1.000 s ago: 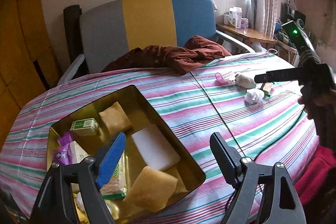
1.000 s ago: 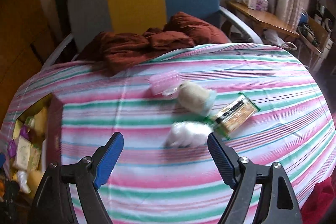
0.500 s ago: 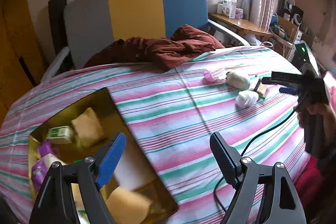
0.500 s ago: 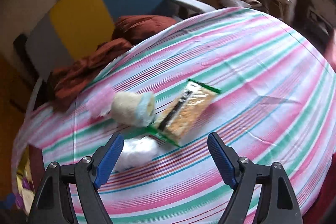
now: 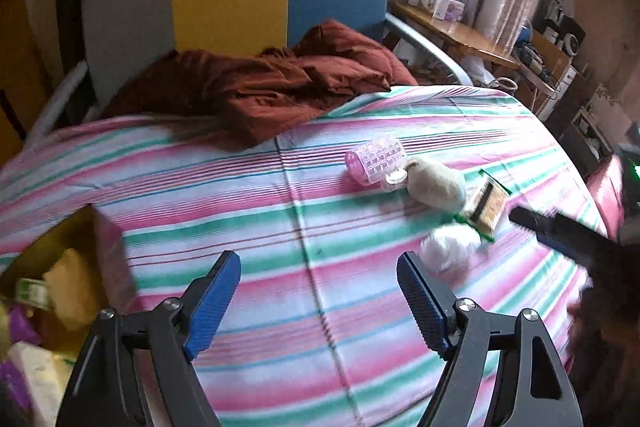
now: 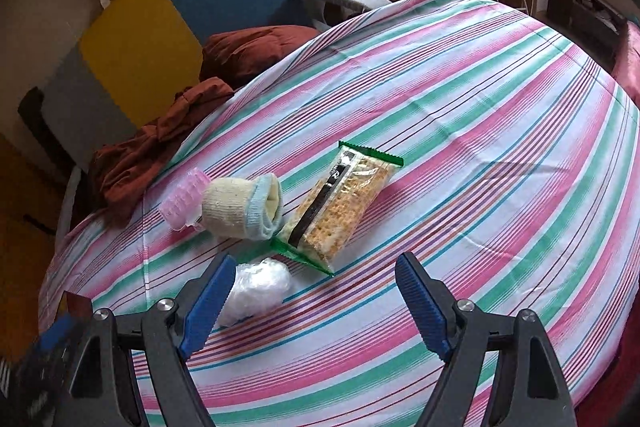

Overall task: Organize objects
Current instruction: 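Grasp the pink hair roller with the left tool and lift it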

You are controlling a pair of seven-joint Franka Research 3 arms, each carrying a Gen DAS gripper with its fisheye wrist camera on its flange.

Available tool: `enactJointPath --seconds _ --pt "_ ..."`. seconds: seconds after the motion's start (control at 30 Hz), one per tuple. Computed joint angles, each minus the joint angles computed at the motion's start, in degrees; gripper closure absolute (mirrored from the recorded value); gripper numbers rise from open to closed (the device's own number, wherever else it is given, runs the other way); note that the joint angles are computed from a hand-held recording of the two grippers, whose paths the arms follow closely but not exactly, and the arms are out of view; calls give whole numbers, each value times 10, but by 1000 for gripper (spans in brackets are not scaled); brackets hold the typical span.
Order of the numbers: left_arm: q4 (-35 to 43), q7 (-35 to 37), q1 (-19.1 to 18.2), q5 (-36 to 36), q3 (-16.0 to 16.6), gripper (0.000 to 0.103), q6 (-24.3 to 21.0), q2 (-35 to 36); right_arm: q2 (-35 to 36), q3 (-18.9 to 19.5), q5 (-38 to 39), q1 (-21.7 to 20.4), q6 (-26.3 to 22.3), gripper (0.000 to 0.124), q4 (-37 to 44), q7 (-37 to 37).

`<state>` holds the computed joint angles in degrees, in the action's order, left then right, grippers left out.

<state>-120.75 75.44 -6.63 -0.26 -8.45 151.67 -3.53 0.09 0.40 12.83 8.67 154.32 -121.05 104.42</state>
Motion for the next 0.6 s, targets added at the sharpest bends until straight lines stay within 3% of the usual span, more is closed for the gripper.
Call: enactJointPath --seconds 0.07,0.27,0.4,0.6 --pt "50 -1 0 -34 1 23 -30 45 1 2 16 2 -4 40 2 -19" --pt "140 -15 14 -53 -15 23 -45 131 5 4 42 6 -17 40 9 -52" --pt "191 -22 1 51 -12 23 -21 181 9 2 59 5 -26 40 14 -60" --pt "270 13 8 62 -25 23 -44 247 10 -2 64 -1 -25 40 14 -47"
